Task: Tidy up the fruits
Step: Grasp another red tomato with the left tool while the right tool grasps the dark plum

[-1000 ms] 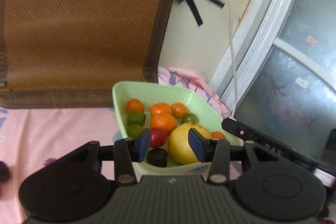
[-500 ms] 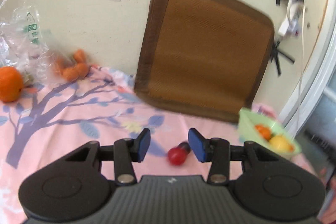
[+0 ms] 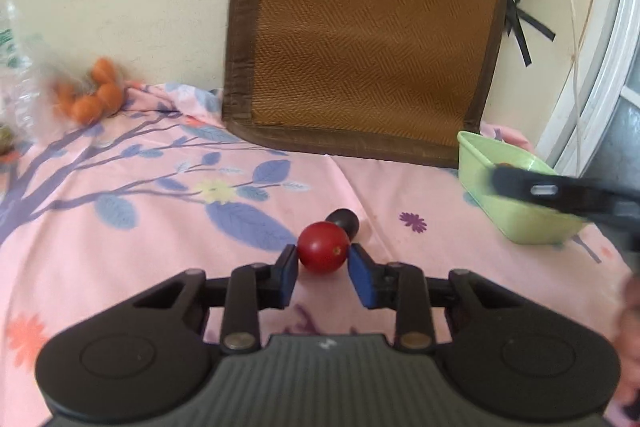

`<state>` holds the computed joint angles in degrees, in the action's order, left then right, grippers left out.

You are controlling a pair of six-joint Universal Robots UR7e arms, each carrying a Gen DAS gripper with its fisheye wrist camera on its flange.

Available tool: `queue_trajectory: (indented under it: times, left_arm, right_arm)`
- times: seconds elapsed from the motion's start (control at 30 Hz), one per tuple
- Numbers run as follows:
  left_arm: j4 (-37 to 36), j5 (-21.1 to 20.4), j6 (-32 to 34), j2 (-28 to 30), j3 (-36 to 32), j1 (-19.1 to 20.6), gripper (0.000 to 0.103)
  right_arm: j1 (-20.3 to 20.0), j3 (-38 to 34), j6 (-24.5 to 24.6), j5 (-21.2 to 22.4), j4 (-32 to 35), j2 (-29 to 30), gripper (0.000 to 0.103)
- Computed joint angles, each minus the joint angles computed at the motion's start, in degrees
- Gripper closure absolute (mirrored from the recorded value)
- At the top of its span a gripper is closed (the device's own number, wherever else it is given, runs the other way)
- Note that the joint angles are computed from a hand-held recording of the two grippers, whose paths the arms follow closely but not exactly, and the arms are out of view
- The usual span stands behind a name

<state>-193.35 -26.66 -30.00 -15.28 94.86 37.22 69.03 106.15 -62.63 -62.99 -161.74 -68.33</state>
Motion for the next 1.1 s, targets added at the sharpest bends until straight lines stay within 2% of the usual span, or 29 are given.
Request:
queue_trajectory:
  times: [0.07, 0.17, 0.23, 0.3, 0.37, 0.4, 0.6, 0.73, 0.9, 0.97, 1.03, 1.1]
  left_arm:
    - [-2.5, 0.3, -1.0, -0.8, 3.1, -1.3, 0.075]
    - [-0.5, 0.9, -6.5, -2.0, 7.0, -2.6, 0.075]
    - [-3.7, 1.1, -6.3, -1.9, 8.0, -3.0, 0.074]
    - [-1.8, 1.0, -8.1, -2.2, 7.9, -2.6, 0.074]
    - [-2.8, 0.7, -7.0, -2.0, 7.5, -2.3, 0.074]
    - [-3.2, 0.6, -6.6, -2.0, 7.4, -2.2, 0.074]
    - [-6.9, -0.4, -1.6, -0.6, 6.6, -3.0, 0.074]
    - [-9.3, -8.6, 2.5, 1.5, 3.0, -3.4, 0.074]
    - [-1.6, -13.3, 7.2, 5.2, -4.5, -4.4, 0.074]
    - [2.2, -12.5, 6.6, 6.7, -6.8, -4.9, 0.074]
    - [4.4, -9.4, 8.5, 8.0, -8.3, -6.1, 0.074]
    - [6.7, -7.4, 8.1, 8.5, -9.0, -6.8, 0.071]
  right_arm:
    - [1.9, 0.8, -3.2, -2.7, 0.2, 1.3, 0.07]
    - [4.6, 0.9, -7.0, -8.0, -2.1, 4.2, 0.07]
    - [6.0, 0.6, -8.5, -11.0, -3.8, 6.1, 0.07]
    - [7.0, 0.8, -9.4, -14.8, -6.2, 7.6, 0.07]
    - [7.3, 0.0, -8.9, -16.2, -4.9, 8.1, 0.072]
    - [7.1, 0.4, -8.9, -15.6, -5.3, 7.6, 0.076]
    - [2.3, 5.0, -9.5, -10.8, -4.9, 1.3, 0.076]
    - [-2.3, 9.0, -10.8, -7.7, -6.7, -4.0, 0.076]
    - [-8.7, 12.7, -10.6, -4.2, -11.0, -9.3, 0.076]
    - [-10.8, 14.1, -10.3, -3.3, -13.5, -10.4, 0.076]
    - [-12.4, 15.4, -10.6, -2.5, -16.4, -10.9, 0.074]
    - [-13.4, 15.6, -10.9, -1.3, -15.6, -11.6, 0.072]
